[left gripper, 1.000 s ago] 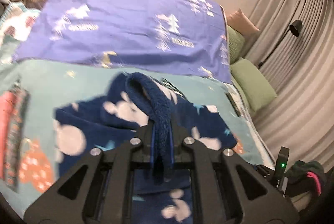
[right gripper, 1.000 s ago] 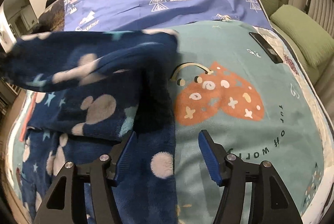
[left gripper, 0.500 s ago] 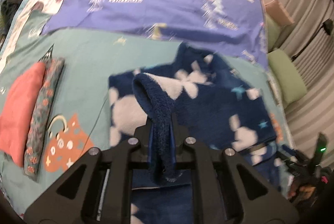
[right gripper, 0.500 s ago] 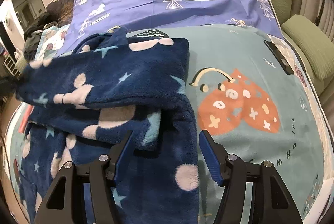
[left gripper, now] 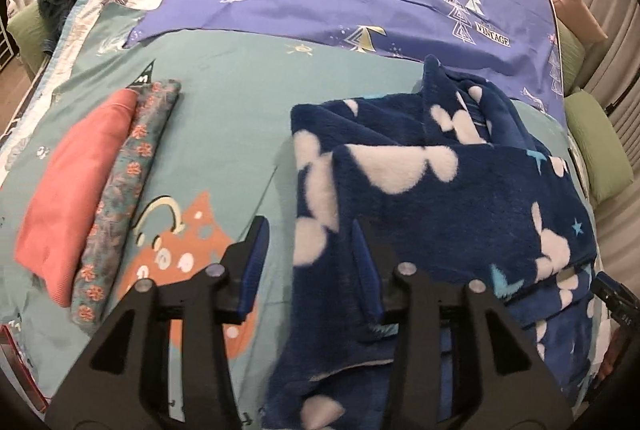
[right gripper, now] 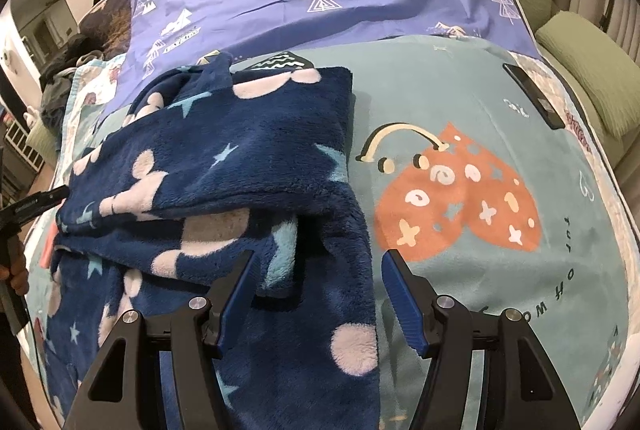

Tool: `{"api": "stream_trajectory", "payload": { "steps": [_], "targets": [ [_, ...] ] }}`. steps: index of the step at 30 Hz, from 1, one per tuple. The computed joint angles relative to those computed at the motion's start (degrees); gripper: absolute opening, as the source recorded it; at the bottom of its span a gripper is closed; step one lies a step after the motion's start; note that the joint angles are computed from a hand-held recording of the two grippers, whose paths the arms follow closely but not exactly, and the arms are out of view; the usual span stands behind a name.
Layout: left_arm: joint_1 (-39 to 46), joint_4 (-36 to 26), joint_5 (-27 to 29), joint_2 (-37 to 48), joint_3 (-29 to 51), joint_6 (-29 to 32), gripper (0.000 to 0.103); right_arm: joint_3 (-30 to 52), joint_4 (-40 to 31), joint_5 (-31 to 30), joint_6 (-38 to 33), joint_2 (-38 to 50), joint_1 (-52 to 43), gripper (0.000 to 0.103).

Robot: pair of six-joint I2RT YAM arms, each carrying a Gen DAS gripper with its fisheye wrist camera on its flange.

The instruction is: Fold small clothes

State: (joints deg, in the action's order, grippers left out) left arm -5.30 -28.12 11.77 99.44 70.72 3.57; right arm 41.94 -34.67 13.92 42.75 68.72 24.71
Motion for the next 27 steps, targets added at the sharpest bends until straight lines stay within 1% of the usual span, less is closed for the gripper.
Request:
{"api": "stream_trajectory", "payload": {
  "steps": [3, 5, 6, 7, 8, 10, 12, 13, 15, 16, 17, 20, 22, 23, 24, 26, 27],
  "targets": [
    [0.0, 0.0, 1.2, -0.9, -1.9, 2.2, 0.045, -0.5, 0.2, -0.8, 0.2, 0.5, 0.3, 0.065],
    [-1.5, 1.9, -1.2, -1.6, -5.2, 4.8, 0.045, -1.2, 0.5, -1.7, 0.4, 1.3, 0.6, 0.067],
    [-2.4, 4.4, -3.5, -2.4, -7.7, 6.1, 0.046, -1.5, 0.4, -2.1, 0.6, 2.0, 0.9, 0.069],
    [-2.7, 5.9, -4.3, -3.2, -9.1, 6.5, 0.048, -1.7, 0.0, -2.3, 0.9, 3.2, 1.3, 0.07],
    [-2.8, 7.1, -5.2, -4.5, -10.5, 6.2, 0.048, -2.0, -0.7, -1.7, 1.7, 4.2, 2.0, 0.07],
    [-2.5, 5.7, -6.2, -8.2, -12.1, 4.6, 0.048, -3.1, -1.7, 1.0, 4.3, 2.0, 4.5, 0.069],
    [-2.0, 4.8, -3.7, -14.2, -15.4, 5.7, 0.048, -3.5, -5.1, 3.7, 8.3, -2.6, 8.7, 0.069],
    [-1.5, 2.8, -0.6, -18.7, -17.7, 7.4, 0.048, -4.0, -6.0, 4.7, 9.6, -5.2, 11.1, 0.069],
    [-1.4, -0.7, 2.9, -25.7, -21.3, 9.8, 0.05, -3.7, -9.6, 8.1, 13.6, -9.9, 18.9, 0.069],
    [-1.8, -2.6, 4.3, -29.4, -23.3, 11.0, 0.053, -3.2, -11.5, 10.2, 16.2, -11.2, 23.6, 0.069],
    [-2.6, -5.8, 5.5, -33.5, -25.2, 12.2, 0.054, -2.2, -13.7, 13.2, 19.9, -11.9, 30.6, 0.069],
    [-6.4, -14.1, 9.3, -44.5, -31.1, 14.5, 0.054, 0.5, -17.4, 19.4, 29.6, -9.4, 46.1, 0.066],
    [-10.7, -19.0, 10.8, -51.2, -34.5, 14.5, 0.054, 2.4, -17.8, 22.0, 33.9, -6.2, 54.0, 0.066],
    [-12.7, -20.8, 11.0, -53.9, -35.6, 14.4, 0.054, 3.7, -18.1, 23.0, 36.2, -4.0, 58.0, 0.066],
    [-17.0, -23.2, 9.8, -58.4, -37.1, 12.7, 0.054, 5.0, -18.3, 23.7, 38.0, -1.7, 61.0, 0.066],
    [-23.5, -25.8, 6.6, -63.6, -38.5, 9.7, 0.054, 6.5, -17.9, 24.4, 40.4, 1.8, 66.0, 0.065],
    [-27.4, -26.6, 3.9, -66.1, -39.2, 7.2, 0.055, 7.3, -17.8, 24.8, 41.4, 3.4, 67.7, 0.065]
  ]
}}
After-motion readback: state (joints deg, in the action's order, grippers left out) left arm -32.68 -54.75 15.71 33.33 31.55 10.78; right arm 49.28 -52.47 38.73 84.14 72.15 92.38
